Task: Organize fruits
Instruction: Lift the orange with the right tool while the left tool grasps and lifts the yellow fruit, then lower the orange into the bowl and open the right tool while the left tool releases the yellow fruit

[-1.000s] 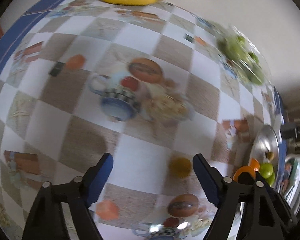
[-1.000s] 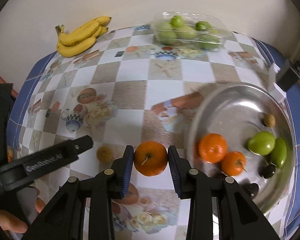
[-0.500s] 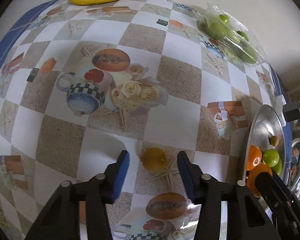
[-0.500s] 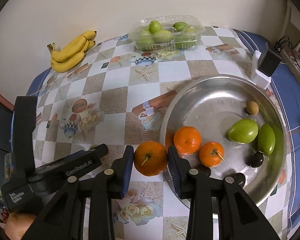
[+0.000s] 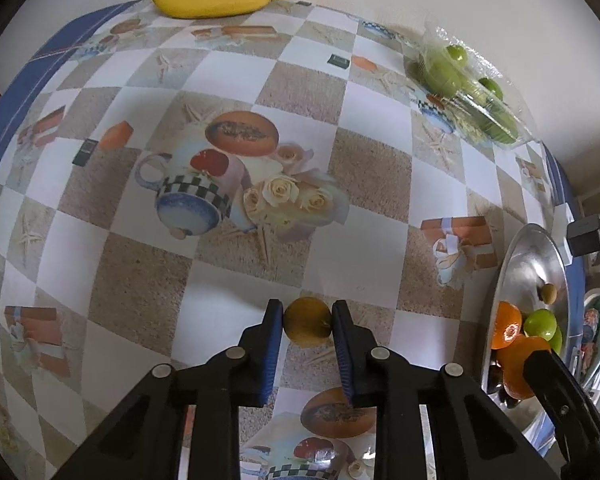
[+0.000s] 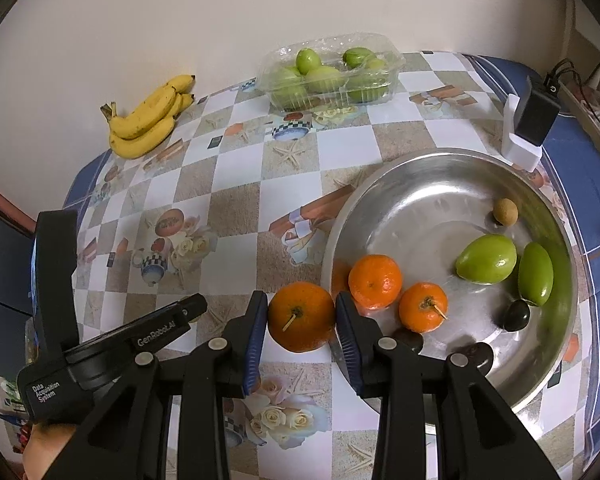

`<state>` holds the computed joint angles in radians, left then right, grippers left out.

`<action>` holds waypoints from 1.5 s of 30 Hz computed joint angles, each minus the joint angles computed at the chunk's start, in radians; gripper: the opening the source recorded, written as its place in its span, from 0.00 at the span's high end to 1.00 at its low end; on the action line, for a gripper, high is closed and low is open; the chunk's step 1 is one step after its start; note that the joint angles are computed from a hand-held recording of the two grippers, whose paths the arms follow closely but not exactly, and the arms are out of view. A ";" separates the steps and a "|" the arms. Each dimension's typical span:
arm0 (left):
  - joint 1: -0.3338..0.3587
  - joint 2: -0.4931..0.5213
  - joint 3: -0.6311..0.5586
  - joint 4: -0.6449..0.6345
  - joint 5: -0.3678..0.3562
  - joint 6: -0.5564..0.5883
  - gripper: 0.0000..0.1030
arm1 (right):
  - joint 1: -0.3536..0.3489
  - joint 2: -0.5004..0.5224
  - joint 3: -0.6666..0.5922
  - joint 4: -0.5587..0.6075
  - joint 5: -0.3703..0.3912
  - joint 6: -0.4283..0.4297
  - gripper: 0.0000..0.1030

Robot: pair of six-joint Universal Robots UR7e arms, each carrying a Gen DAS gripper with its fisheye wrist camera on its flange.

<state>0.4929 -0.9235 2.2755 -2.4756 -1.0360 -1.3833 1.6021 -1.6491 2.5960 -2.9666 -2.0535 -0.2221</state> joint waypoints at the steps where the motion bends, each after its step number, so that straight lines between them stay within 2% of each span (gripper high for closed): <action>1: -0.004 -0.004 -0.002 0.010 0.004 -0.003 0.74 | -0.002 -0.004 -0.001 0.004 0.003 0.001 0.65; 13: -0.071 -0.027 -0.054 0.083 0.049 0.026 0.74 | -0.072 -0.091 -0.011 0.066 0.020 0.008 0.65; 22: -0.103 0.093 -0.159 0.061 0.005 0.138 0.74 | -0.199 -0.179 -0.017 0.074 0.021 -0.008 0.65; 29: -0.148 0.208 -0.269 0.070 -0.033 0.274 0.74 | -0.287 -0.248 -0.017 0.089 0.042 -0.021 0.64; 34: -0.169 0.269 -0.323 0.088 -0.045 0.329 0.74 | -0.297 -0.272 -0.019 0.097 0.041 -0.029 0.64; 45: -0.156 0.317 -0.334 0.096 -0.055 0.325 0.74 | -0.316 -0.232 -0.012 0.082 0.055 -0.039 0.64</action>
<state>0.3364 -0.6067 1.9418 -2.3794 -1.0908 -1.0584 1.2860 -1.8810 2.5839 -2.8847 -1.9981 -0.2612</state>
